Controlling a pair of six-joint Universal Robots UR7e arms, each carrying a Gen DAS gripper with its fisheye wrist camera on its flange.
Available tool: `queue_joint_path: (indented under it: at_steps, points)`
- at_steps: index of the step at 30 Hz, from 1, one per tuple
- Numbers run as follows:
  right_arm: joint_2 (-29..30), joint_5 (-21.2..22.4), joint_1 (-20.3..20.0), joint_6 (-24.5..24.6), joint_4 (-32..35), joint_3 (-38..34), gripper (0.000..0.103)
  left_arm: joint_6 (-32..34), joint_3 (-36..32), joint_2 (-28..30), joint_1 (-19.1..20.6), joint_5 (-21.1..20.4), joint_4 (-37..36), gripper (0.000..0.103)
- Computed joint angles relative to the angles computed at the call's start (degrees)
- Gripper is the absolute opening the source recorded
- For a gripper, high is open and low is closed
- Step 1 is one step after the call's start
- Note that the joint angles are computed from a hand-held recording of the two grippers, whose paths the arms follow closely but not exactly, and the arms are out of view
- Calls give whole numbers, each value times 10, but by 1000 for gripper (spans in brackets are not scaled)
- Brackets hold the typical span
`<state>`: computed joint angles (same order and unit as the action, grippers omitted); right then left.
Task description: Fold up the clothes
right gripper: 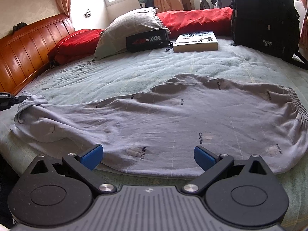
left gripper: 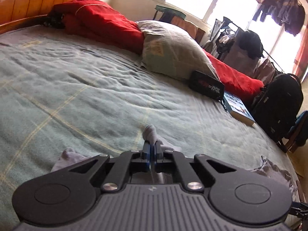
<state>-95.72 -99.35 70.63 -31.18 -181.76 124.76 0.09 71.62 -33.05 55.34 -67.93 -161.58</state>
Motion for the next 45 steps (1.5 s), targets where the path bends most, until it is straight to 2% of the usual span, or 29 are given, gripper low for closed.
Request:
queue_joint_path:
  at_steps: [3, 6, 9, 10, 12, 13, 14, 18, 20, 25, 27, 28, 29, 31, 33, 36, 40, 45]
  points:
    - [0, -1, 1, 0, -1, 0, 102, -4, 1, -1, 2, 12, 8, 2]
    - [0, 2, 3, -6, -3, 2, 102, -10, -2, 3, -3, 69, 14, 5]
    - [-1, 8, 8, -33, -4, 5, 100, 0, 14, -10, -6, 74, 6, 6]
    - [0, 9, 12, -51, -10, 7, 99, 5, 21, -15, -9, 74, 4, 8]
    - [2, 14, 17, -78, -4, 6, 92, 18, 42, -27, -20, 79, 14, 20]
    - [4, 15, 20, -85, 1, 4, 91, 25, 53, -34, -25, 81, 20, 30]
    - [6, 16, 23, -89, 4, 3, 90, 31, 63, -40, -31, 83, 25, 37]
    - [13, 31, 29, -98, 13, 3, 89, 45, 113, -56, -49, 73, 30, 39]
    - [12, 36, 30, -101, 21, 4, 89, 43, 128, -56, -51, 82, 26, 40]
    - [1, 48, 29, -109, 36, 10, 89, 10, 143, -50, -43, 91, 29, 39]
    - [-2, 57, 27, -117, 47, 10, 78, 9, 148, -48, -38, 82, 6, 35]
    - [-3, 60, 28, -123, 60, 7, 74, 5, 147, -47, -35, 78, -2, 28]
    - [-2, 62, 30, -129, 70, 5, 68, 1, 146, -48, -34, 72, -1, 4]
    - [3, 59, 36, -143, 75, 4, 63, -5, 142, -49, -31, 60, -1, 4]
    - [7, 64, 41, -173, 84, 4, 52, 4, 146, -52, -35, 61, -13, 4]
    - [17, 68, 50, -217, 108, -5, 40, 18, 154, -60, -42, 58, -36, 4]
    - [42, 70, 59, -263, 126, -22, 34, 25, 148, -62, -46, 53, -50, 4]
    - [86, 39, 68, -298, 117, -53, 30, 13, 129, -50, -40, 55, -25, 4]
